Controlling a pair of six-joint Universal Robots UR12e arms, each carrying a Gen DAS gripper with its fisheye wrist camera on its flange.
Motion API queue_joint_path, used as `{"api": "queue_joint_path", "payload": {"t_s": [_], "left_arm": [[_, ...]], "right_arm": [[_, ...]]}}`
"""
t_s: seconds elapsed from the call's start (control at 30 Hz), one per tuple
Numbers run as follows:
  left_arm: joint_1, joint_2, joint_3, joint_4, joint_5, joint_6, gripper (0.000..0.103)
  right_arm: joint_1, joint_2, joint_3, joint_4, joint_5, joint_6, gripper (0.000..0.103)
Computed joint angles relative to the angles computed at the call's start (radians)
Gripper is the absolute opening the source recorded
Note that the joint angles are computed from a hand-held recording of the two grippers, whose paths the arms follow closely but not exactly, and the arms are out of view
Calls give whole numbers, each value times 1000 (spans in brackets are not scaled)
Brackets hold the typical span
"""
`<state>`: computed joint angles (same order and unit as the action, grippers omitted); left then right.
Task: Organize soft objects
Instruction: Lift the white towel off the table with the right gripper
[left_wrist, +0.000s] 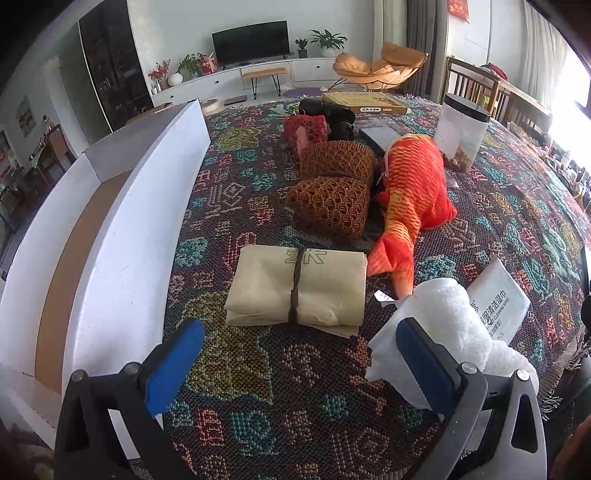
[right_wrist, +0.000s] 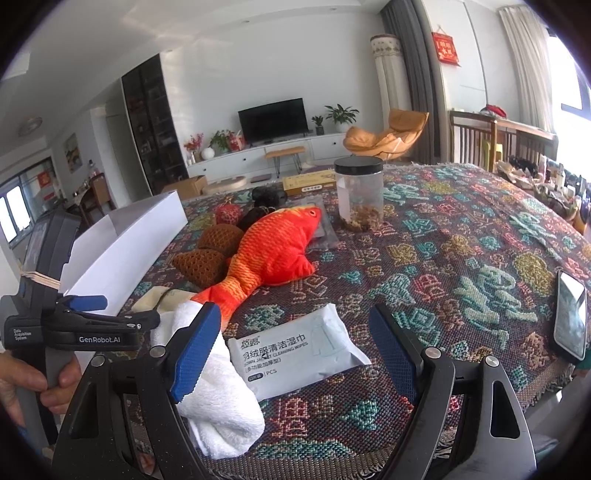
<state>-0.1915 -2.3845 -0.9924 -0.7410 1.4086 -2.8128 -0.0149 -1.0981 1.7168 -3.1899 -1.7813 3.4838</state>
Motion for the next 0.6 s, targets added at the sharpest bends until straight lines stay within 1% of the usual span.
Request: {"api": "queue_joint_path", "payload": {"t_s": [0.27,0.43,0.6], "left_arm": [[8,-4,13,2,-12,-21,103],[10,-7,16,-10,-7,-23,103],[13,-8,19,-21,-7,-28,103]], "right_arm": [[1,1,-1,-3,34,-32,85],[0,2,-5,17,69,-51,85],[4,4,-11,30,80,-75,85]]}}
